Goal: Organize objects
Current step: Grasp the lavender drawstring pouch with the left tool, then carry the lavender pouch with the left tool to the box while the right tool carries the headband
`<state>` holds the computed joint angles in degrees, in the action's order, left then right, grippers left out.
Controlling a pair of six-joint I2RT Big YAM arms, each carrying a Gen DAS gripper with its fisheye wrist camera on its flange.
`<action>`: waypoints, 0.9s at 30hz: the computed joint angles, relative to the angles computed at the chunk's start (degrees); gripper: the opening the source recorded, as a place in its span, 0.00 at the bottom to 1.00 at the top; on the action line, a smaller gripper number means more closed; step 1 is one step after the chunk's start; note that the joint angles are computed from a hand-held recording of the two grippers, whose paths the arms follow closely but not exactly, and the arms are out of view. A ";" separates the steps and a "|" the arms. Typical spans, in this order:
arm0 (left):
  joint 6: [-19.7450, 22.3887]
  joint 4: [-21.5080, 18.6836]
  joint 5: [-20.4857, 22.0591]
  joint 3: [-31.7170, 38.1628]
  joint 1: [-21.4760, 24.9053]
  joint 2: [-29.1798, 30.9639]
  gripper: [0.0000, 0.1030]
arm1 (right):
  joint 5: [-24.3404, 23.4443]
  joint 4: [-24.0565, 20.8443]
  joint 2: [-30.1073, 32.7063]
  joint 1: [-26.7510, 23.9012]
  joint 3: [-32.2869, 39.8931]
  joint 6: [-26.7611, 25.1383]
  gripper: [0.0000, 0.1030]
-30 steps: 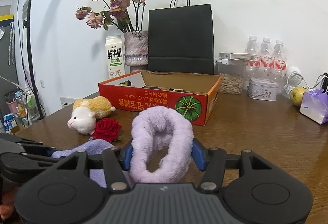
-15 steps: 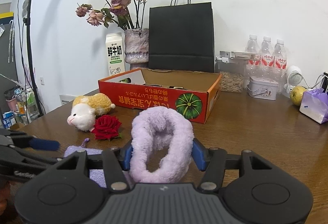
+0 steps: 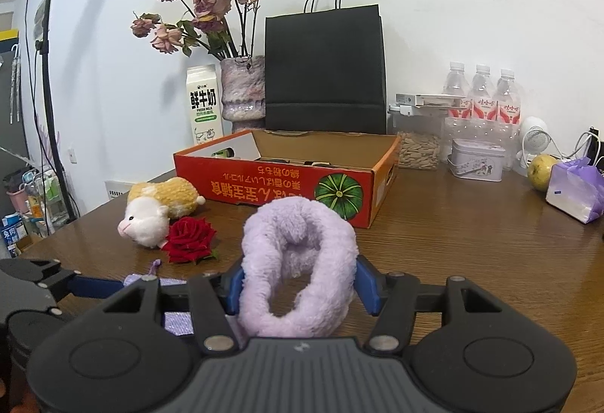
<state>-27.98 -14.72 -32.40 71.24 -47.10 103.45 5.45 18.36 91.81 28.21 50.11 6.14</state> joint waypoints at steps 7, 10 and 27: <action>0.31 2.35 -1.82 -1.64 -1.76 -1.02 0.10 | 0.49 -0.36 0.00 0.19 0.08 -0.29 0.55; -1.24 4.04 -1.36 -3.26 -1.65 -2.29 0.09 | 0.58 -0.33 -0.02 0.31 0.03 -0.57 0.55; 3.54 11.71 -7.35 -6.60 -1.62 -8.42 0.09 | 1.22 -0.72 -1.46 2.09 0.36 -1.58 0.55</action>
<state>-24.44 -3.01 -39.75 64.64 -48.72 95.03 6.67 17.64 90.34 30.31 50.47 4.56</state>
